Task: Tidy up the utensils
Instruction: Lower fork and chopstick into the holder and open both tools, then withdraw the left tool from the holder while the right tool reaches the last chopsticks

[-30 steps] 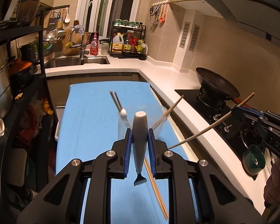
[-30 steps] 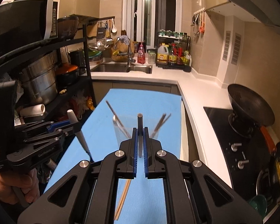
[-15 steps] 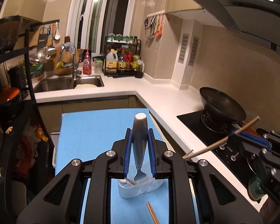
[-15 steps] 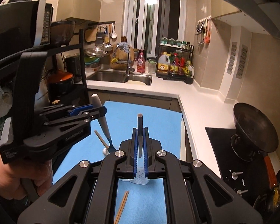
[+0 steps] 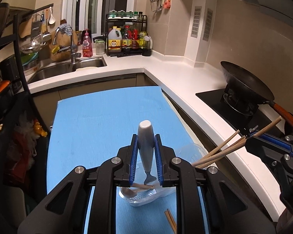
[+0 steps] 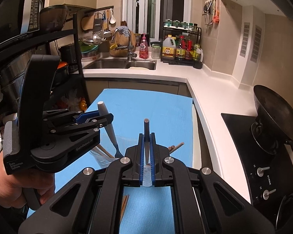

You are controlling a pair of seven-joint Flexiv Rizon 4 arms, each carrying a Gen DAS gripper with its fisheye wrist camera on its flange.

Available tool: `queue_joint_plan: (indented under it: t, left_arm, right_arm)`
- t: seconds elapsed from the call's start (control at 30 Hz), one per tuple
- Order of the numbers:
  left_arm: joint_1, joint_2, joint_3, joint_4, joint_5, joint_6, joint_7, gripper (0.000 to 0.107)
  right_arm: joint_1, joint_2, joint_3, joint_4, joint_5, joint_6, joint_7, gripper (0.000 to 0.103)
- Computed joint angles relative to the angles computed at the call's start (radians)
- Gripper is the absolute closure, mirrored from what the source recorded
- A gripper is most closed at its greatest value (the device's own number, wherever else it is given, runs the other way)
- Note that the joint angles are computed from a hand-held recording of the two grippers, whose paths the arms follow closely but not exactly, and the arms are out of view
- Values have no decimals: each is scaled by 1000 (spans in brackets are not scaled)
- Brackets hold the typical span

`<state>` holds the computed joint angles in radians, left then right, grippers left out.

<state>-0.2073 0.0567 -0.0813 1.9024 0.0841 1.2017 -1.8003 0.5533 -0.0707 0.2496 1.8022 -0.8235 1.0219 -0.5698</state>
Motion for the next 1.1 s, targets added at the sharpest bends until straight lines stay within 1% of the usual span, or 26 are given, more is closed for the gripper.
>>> queue_joint_plan:
  t: [0.1, 0.13, 0.23, 0.3, 0.5, 0.57, 0.7, 0.73, 0.77, 0.8, 0.83, 0.87, 0.9, 1.0, 1.07, 1.1]
  left_arm:
    - [3, 3, -2, -11, 18, -25, -16, 90]
    - [6, 8, -4, -16, 37, -35, -32, 88]
    - [9, 33, -8, -19, 75, -42, -57, 70]
    - [13, 55, -13, -16, 99, -50, -76, 70]
    - [14, 153, -27, 43, 102, -58, -95, 70]
    - [13, 198, -34, 85, 98, -51, -109, 70]
    - [-7, 322, -29, 226, 76, -11, -99, 70]
    - [-9, 359, -33, 268, 76, -1, -98, 70]
    - [-2, 394, -42, 306, 83, 7, -103, 75]
    - [11, 438, -59, 351, 100, 12, -119, 80]
    - [24, 476, -75, 388, 111, 13, -133, 85]
    - [34, 518, -91, 431, 121, 15, -153, 86]
    - [45, 552, -106, 465, 125, 17, -174, 87]
    - [63, 656, -151, 565, 126, 19, -254, 88]
    - [76, 708, -178, 616, 127, 20, -308, 88]
    - [82, 723, -195, 634, 128, 20, -331, 88]
  right_arm:
    - [3, 0, 4, 4, 14, -11, 4, 95]
    - [5, 3, 6, 5, 14, -18, 6, 92]
    - [6, 23, 11, 15, -5, -25, 21, 87]
    - [4, 40, 17, 23, -20, -31, 38, 86]
    - [-9, 120, 55, 79, -59, -32, 96, 84]
    - [-22, 156, 71, 115, -73, -14, 130, 84]
    - [-61, 257, 118, 233, -116, 39, 228, 83]
    - [-70, 283, 131, 270, -118, 54, 254, 83]
    - [-79, 301, 142, 299, -118, 71, 272, 83]
    - [-90, 323, 156, 337, -123, 88, 302, 87]
    - [-100, 338, 168, 366, -132, 101, 331, 94]
    - [-111, 352, 179, 396, -142, 118, 362, 99]
    - [-121, 363, 190, 429, -152, 141, 402, 101]
    - [-146, 362, 213, 507, -194, 216, 519, 101]
    - [-153, 330, 223, 541, -242, 251, 588, 101]
    - [-160, 314, 222, 554, -288, 272, 635, 99]
